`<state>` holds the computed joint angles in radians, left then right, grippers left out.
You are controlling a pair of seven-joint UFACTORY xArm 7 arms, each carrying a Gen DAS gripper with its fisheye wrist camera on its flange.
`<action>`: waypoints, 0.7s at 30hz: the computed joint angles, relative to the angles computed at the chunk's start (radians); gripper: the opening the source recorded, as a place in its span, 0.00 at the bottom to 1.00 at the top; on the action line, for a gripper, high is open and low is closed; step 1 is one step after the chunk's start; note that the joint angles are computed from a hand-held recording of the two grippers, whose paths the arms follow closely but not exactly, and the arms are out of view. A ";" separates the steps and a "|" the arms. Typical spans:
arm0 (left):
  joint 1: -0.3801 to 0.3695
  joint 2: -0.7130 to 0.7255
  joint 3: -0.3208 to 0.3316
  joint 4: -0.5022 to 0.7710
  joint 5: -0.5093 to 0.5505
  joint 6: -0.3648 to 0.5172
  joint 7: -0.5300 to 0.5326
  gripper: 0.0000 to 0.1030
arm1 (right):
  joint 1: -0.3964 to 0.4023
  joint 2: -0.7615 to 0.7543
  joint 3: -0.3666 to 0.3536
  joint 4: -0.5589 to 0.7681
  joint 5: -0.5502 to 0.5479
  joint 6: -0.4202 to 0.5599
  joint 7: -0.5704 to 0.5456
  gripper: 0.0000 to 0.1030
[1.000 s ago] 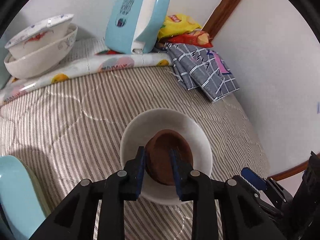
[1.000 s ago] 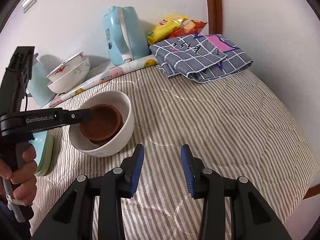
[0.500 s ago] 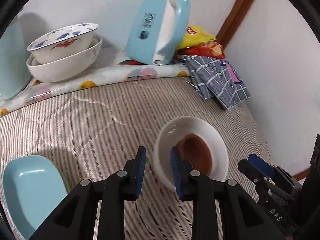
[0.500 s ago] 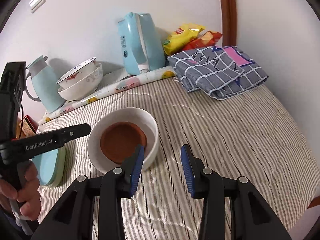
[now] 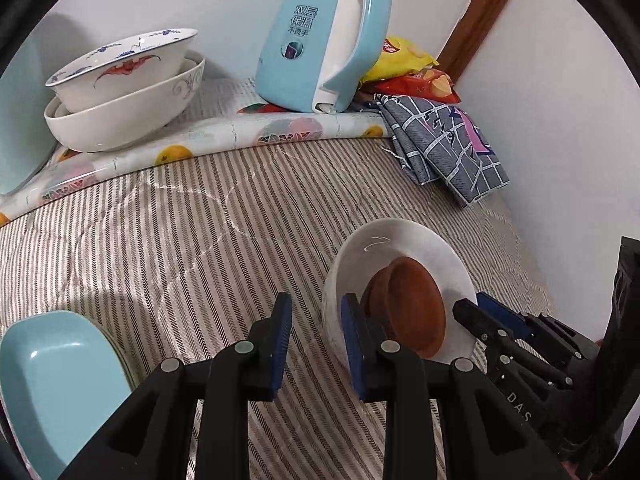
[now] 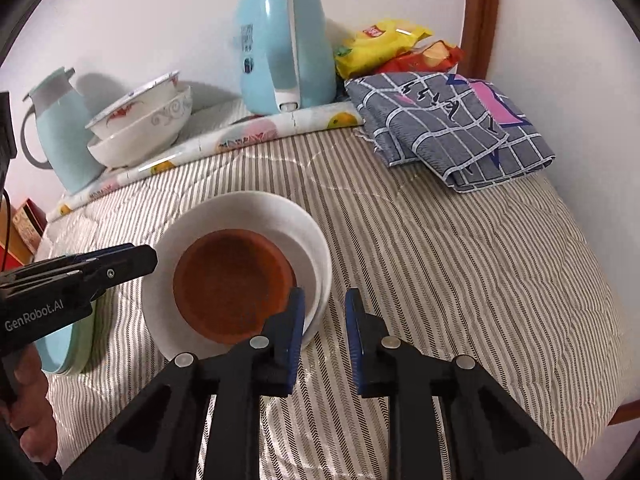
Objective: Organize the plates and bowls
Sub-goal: 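Grasp the white bowl rim with the left gripper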
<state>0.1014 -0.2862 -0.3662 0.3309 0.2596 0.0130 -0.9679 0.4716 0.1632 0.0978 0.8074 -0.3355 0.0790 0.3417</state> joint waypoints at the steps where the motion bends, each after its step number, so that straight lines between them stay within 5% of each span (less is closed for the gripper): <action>1: -0.001 0.007 0.003 0.002 0.001 -0.004 0.004 0.24 | 0.009 0.002 -0.009 0.002 -0.013 0.002 0.011 0.20; 8: 0.031 0.066 -0.018 0.043 0.049 0.003 0.006 0.24 | 0.012 0.023 -0.007 0.021 -0.005 0.017 0.015 0.20; 13: -0.005 0.118 0.029 0.050 0.050 -0.044 0.021 0.24 | 0.020 0.048 -0.019 0.051 -0.006 0.039 0.027 0.20; 17: 0.133 0.153 -0.094 0.067 0.094 -0.066 -0.023 0.26 | -0.012 0.068 0.018 0.069 0.051 0.050 -0.017 0.21; 21: 0.147 0.193 -0.101 0.119 0.176 0.003 -0.067 0.28 | 0.060 0.082 -0.059 0.078 -0.030 0.037 0.044 0.21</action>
<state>0.2489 -0.0932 -0.4675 0.4500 0.4355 0.0162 -1.0353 0.5312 0.2449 0.0389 0.8858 -0.3651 0.1157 0.3857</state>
